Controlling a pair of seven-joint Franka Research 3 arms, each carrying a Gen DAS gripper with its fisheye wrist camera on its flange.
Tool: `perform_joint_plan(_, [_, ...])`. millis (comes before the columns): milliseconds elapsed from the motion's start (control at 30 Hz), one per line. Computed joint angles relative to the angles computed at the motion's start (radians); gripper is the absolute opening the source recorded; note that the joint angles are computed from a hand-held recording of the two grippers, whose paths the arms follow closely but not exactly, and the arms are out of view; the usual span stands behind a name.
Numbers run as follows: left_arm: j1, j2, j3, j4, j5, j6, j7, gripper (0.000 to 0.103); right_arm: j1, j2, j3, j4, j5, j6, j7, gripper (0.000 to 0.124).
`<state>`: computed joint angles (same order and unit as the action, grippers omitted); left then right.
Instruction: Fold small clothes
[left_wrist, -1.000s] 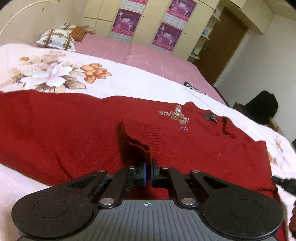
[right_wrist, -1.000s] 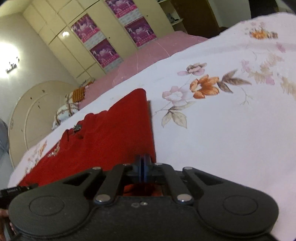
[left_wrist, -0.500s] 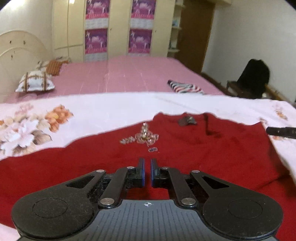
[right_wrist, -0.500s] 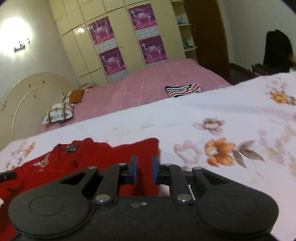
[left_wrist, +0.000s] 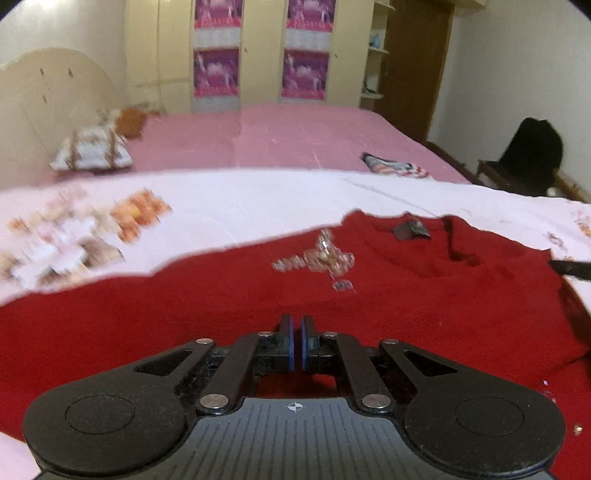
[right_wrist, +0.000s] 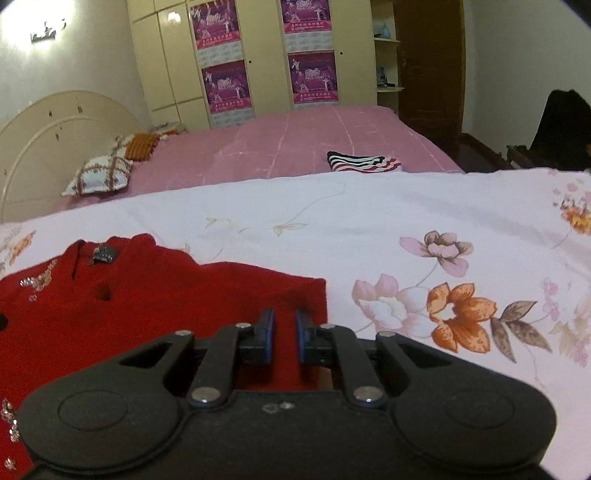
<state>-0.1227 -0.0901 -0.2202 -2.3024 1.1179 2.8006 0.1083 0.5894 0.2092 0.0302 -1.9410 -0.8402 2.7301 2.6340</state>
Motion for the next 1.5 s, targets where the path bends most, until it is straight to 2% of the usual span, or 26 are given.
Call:
perform_joint_plan(67, [-0.005, 0.005, -0.009, 0.016, 0.025, -0.032, -0.002, 0.004, 0.016, -0.016, -0.003, -0.007, -0.061, 0.02, 0.036, 0.022])
perform_joint_plan(100, [-0.011, 0.015, -0.009, 0.026, 0.007, -0.043, 0.016, 0.017, 0.018, -0.013, 0.003, -0.002, -0.069, 0.019, 0.032, 0.022])
perform_joint_plan(133, [-0.016, 0.027, -0.007, 0.035, -0.014, -0.044, 0.036, 0.036, 0.02, -0.006, 0.01, 0.004, -0.07, 0.02, 0.021, 0.022])
perform_joint_plan(167, [-0.023, 0.037, -0.009, 0.043, -0.028, -0.063, 0.046, 0.083, 0.018, 0.004, 0.019, 0.011, -0.05, 0.018, -0.007, 0.021])
perform_joint_plan(200, [-0.032, 0.052, -0.013, 0.054, -0.033, -0.09, 0.063, 0.093, 0.018, 0.018, 0.028, 0.023, -0.016, -0.004, -0.046, 0.023])
perform_joint_plan(233, [-0.04, 0.058, -0.011, 0.053, -0.042, -0.093, 0.095, 0.092, 0.027, 0.036, 0.032, 0.04, 0.005, -0.051, -0.077, 0.024])
perform_joint_plan(267, [-0.046, 0.057, -0.009, 0.049, -0.048, -0.092, 0.112, 0.092, 0.046, 0.037, 0.014, 0.036, -0.044, -0.047, -0.049, 0.025])
perform_joint_plan(367, [-0.052, 0.024, -0.011, 0.027, 0.032, -0.113, 0.032, 0.091, 0.051, 0.025, 0.012, 0.034, -0.037, -0.045, -0.051, 0.025])
perform_joint_plan(433, [-0.048, 0.01, -0.011, 0.022, 0.078, -0.111, -0.035, 0.084, 0.052, 0.012, 0.006, 0.024, -0.068, -0.01, -0.024, 0.025])
perform_joint_plan(467, [-0.047, 0.01, -0.011, 0.028, 0.08, -0.105, -0.049, 0.077, 0.055, 0.011, 0.005, 0.026, -0.083, -0.004, -0.013, 0.024])
perform_joint_plan(500, [-0.046, 0.016, -0.013, 0.039, 0.098, -0.103, -0.072, 0.076, 0.055, 0.015, 0.007, 0.031, -0.093, 0.008, -0.01, 0.024])
perform_joint_plan(567, [-0.053, 0.041, -0.02, 0.076, 0.15, -0.098, -0.105, 0.076, 0.057, 0.044, 0.019, 0.059, -0.077, 0.028, -0.044, 0.024])
perform_joint_plan(667, [-0.073, 0.1, -0.015, 0.13, 0.134, -0.061, -0.076, 0.076, 0.069, 0.079, 0.023, 0.084, -0.034, 0.073, -0.105, 0.023])
perform_joint_plan(767, [-0.072, 0.138, -0.014, 0.136, 0.019, -0.054, 0.014, 0.076, 0.094, 0.118, 0.024, 0.117, 0.033, 0.042, -0.215, 0.023])
perform_joint_plan(800, [-0.088, 0.121, 0.013, 0.112, 0.069, -0.043, -0.031, 0.076, 0.11, 0.122, 0.01, 0.117, 0.026, 0.027, -0.232, 0.023])
perform_joint_plan(867, [-0.082, 0.077, 0.023, 0.062, 0.075, -0.057, -0.03, 0.076, 0.168, 0.099, -0.064, 0.097, -0.107, -0.005, -0.123, 0.023])
perform_joint_plan(900, [-0.072, 0.05, 0.027, 0.03, 0.085, -0.051, -0.034, 0.076, 0.171, 0.085, -0.073, 0.088, -0.137, -0.041, -0.076, 0.023])
perform_joint_plan(967, [-0.052, 0.02, 0.027, -0.006, 0.096, -0.028, -0.03, 0.076, 0.135, 0.05, -0.068, 0.054, -0.135, -0.053, -0.02, 0.023])
perform_joint_plan(1100, [-0.05, 0.01, -0.005, 0.0, 0.084, -0.071, -0.028, 0.076, 0.091, 0.034, -0.017, 0.056, -0.108, -0.091, -0.021, 0.023])
perform_joint_plan(1200, [-0.06, 0.002, -0.026, 0.01, 0.136, -0.058, -0.065, 0.076, 0.087, 0.001, 0.012, 0.023, -0.147, -0.026, 0.014, 0.025])
perform_joint_plan(1267, [-0.074, 0.018, -0.04, 0.03, 0.161, -0.045, -0.101, 0.076, 0.078, -0.014, 0.041, -0.01, -0.121, 0.034, -0.005, 0.025])
perform_joint_plan(1367, [-0.098, 0.054, -0.044, 0.055, 0.133, -0.027, -0.1, 0.076, 0.085, -0.004, 0.07, -0.031, -0.065, 0.077, -0.072, 0.023])
perform_joint_plan(1433, [-0.115, 0.069, -0.045, 0.059, 0.132, -0.052, -0.119, 0.076, 0.105, 0.01, 0.076, -0.026, -0.036, 0.056, -0.115, 0.024])
perform_joint_plan(1500, [-0.117, 0.052, -0.034, 0.038, 0.134, -0.041, -0.16, 0.079, 0.144, 0.009, 0.055, -0.02, -0.111, 0.02, -0.079, 0.024])
